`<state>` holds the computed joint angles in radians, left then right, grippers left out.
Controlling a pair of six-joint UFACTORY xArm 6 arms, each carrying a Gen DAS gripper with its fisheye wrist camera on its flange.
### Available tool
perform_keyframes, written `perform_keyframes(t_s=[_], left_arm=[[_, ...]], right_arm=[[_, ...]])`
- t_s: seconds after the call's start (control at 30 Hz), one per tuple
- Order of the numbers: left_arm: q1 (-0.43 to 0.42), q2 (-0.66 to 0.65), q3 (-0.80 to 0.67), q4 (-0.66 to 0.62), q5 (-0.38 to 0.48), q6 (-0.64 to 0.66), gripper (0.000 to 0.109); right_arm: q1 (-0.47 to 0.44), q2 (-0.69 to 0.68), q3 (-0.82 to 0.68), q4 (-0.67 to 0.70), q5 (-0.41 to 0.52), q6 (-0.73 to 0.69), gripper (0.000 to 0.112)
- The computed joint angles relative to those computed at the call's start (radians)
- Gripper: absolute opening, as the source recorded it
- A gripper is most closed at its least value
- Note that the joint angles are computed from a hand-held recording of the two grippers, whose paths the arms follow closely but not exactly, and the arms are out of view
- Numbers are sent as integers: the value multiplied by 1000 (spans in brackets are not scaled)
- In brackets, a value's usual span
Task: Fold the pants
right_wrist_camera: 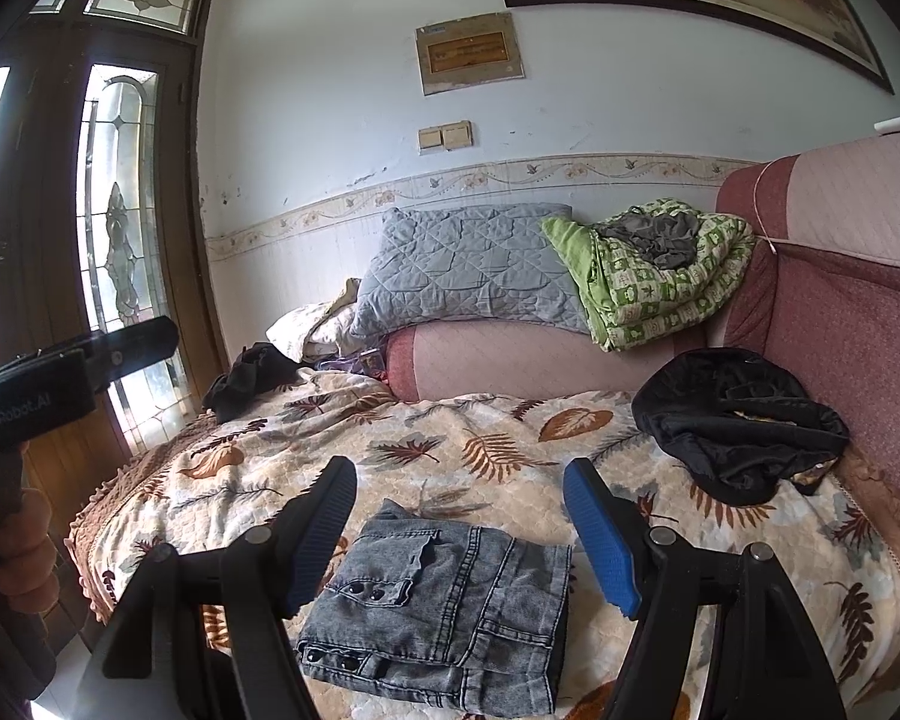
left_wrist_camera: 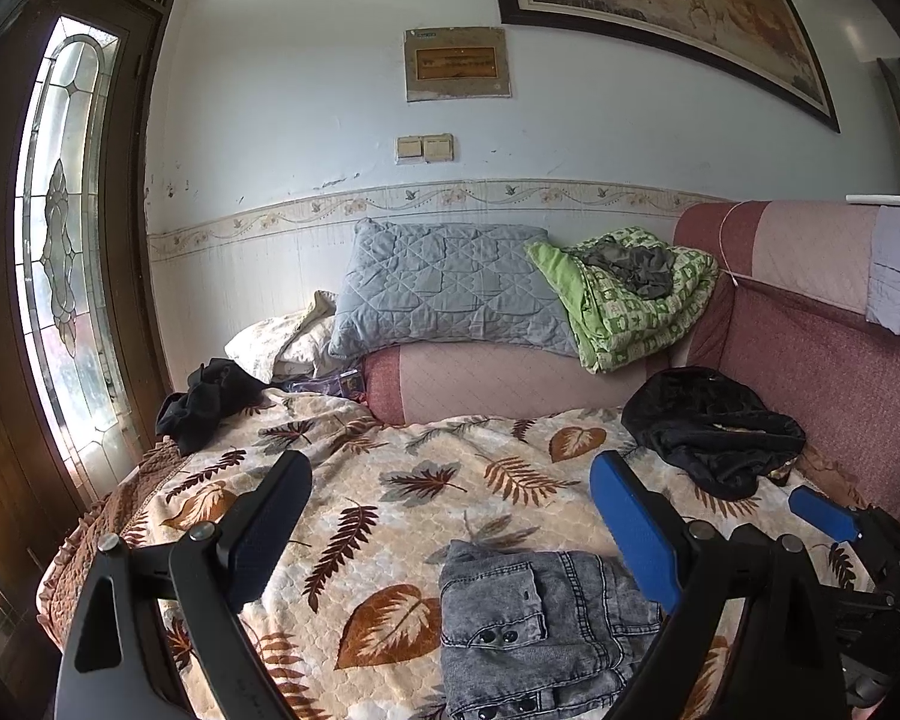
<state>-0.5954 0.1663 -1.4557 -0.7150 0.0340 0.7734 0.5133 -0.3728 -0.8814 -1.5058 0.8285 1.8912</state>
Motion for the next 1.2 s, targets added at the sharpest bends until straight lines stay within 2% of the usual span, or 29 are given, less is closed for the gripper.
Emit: perform_keyframes(t_s=[0.2, 0.27, 0.33, 0.47, 0.97, 1.2], left_arm=[[55, 38, -3, 302, 6, -317, 94], [70, 48, -12, 338, 15, -362, 94], [89, 55, -10, 457, 8, -480, 94], [109, 65, -16, 556, 10, -575, 94], [94, 58, -4, 557, 10, -553, 94], [84, 80, -38, 433, 34, -455, 94]], right_arm=[[3, 36, -28, 9, -19, -25, 75], [7, 54, -43, 13, -25, -41, 75], [14, 68, -55, 13, -21, -55, 75], [20, 83, -66, 17, -20, -68, 75], [-3, 70, -45, 18, -50, -44, 75], [-23, 77, -45, 24, -76, -37, 75]])
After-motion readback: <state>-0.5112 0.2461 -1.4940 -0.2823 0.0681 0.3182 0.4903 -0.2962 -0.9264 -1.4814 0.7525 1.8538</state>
